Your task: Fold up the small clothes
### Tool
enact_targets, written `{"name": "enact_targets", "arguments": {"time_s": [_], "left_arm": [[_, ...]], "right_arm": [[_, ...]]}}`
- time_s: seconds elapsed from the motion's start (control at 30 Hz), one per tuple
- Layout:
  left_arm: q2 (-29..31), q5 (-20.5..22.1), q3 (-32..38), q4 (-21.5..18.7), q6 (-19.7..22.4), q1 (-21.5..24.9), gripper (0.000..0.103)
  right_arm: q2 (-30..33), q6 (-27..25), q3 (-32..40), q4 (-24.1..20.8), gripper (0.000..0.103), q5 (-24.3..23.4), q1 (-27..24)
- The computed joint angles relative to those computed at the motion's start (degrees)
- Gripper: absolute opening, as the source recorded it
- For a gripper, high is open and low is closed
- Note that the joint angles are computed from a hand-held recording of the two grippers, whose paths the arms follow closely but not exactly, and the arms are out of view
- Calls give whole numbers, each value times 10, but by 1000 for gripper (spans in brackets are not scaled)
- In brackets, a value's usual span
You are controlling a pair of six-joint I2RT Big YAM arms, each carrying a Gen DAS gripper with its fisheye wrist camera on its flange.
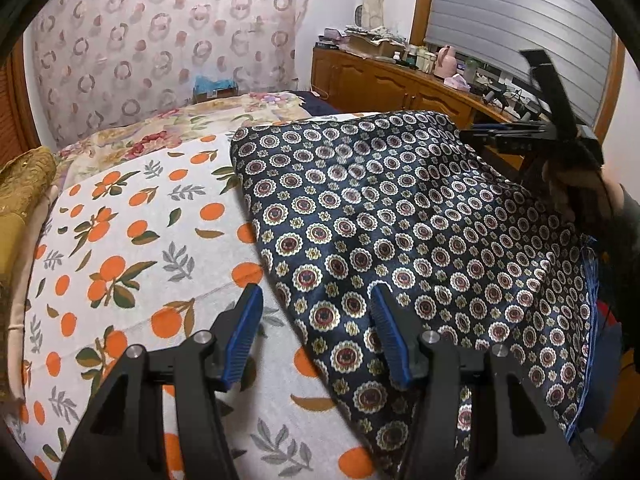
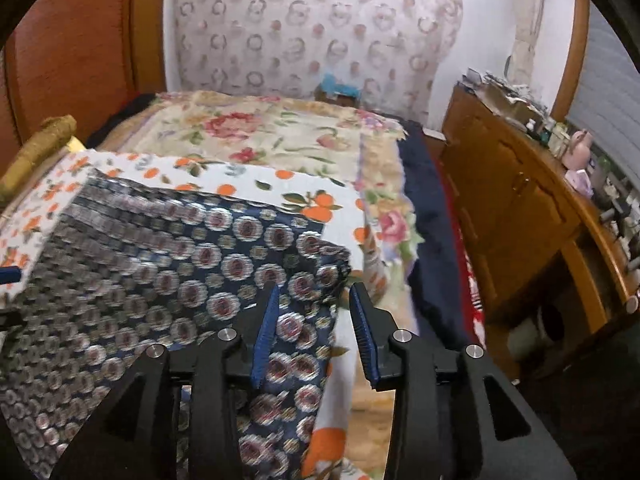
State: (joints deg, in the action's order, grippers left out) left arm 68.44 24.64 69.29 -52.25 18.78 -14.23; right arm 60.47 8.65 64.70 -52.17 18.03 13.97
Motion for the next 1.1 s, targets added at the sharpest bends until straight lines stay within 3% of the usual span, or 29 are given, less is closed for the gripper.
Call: {"name": "enact_targets", "arguments": {"time_s": [0.37,0.5,0.57,0.8,0.93,1.1], "left_arm": [[-43,4,-27,-24,20,11,56],[-60,7,-38,-34,31,13,56],[-69,9,-43,-39,35,16,56],[-96,16,-61,-62,53,26,56],[-107,26,-72,-86,69,33,56],[-116,55,-80,-118,81,48,56]], "right_arm": [[-91,84,-39,-53,40,34,93],[-119,117,-60,-72,54,46,130],[-136,143,-73,-89,56,57,153],[-179,245,-102,-162,56,109,240],[-195,300,-116,-200,56,126,269],[-211,342,-131,-216,56,119,284]]}}
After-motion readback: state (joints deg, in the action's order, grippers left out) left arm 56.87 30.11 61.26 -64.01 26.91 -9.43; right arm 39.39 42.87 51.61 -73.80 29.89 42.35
